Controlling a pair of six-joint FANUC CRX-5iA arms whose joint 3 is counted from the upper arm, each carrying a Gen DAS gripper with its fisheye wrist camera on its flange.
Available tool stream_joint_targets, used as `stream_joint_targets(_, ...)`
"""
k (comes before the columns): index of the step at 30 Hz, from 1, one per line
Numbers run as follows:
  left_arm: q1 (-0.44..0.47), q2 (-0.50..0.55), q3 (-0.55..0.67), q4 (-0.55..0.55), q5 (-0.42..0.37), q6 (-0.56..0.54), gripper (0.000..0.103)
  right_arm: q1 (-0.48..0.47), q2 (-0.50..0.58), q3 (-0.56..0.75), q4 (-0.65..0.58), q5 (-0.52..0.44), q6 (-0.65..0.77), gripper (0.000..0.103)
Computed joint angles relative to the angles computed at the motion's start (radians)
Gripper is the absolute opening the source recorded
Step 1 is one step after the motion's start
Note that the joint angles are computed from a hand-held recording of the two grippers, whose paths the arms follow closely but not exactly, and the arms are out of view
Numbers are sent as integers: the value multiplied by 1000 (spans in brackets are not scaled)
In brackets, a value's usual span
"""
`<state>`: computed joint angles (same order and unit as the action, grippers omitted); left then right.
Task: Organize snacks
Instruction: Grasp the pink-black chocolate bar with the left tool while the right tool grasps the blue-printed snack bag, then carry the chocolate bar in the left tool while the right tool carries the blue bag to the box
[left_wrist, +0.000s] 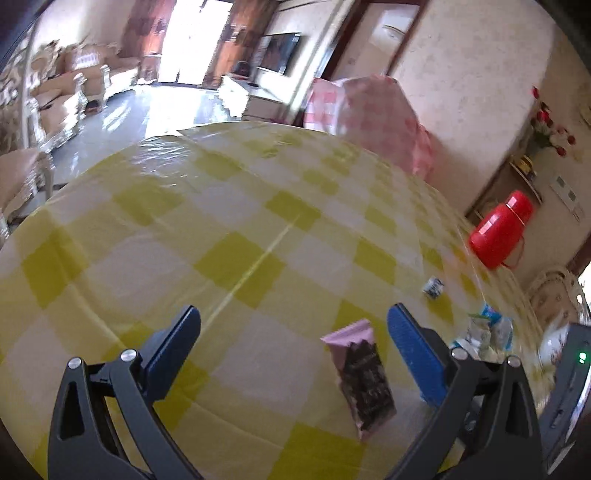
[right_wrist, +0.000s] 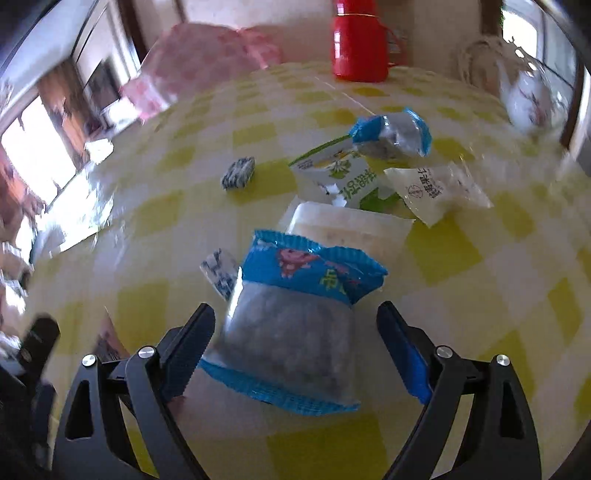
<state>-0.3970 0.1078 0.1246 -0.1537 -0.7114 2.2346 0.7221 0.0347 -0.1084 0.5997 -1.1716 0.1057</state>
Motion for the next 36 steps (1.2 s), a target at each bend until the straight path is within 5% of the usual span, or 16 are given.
stream_joint_targets(2, -9, 11, 13, 8, -2, -47, 101, 4, -53, -64, 23, 25, 46, 57)
stream_joint_targets(6, -17, 36, 32, 62, -17, -149, 101, 16, -299, -295, 35, 111, 0, 56)
stream_joint_targets(11, -40, 102, 101, 128, -119, -302, 101, 126, -519, -457, 94, 20, -49, 56)
stream_joint_targets(19, -91, 211, 277, 13, -299, -250, 101, 169, -655, -529, 95, 8, -161, 57)
stream_joint_targets(20, -96, 218, 285, 13, -302, -265, 95, 171, -654, -527, 95, 13, -157, 57)
stream_joint_targets(21, -106, 215, 280, 10, -283, -287, 62, 178, -651, -524, 95, 5, -153, 57)
stream_joint_targets(22, -117, 212, 280, -4, -280, -305, 18, 184, -645, -519, 95, -5, -149, 57)
stream_joint_targets(27, -84, 139, 100, 259, -110, -564, 20, 203, -636, -512, 116, -24, -151, 57)
stream_joint_targets(36, -139, 74, -2, 307, -4, -651, 20, 210, -621, -518, 138, -55, -177, 57)
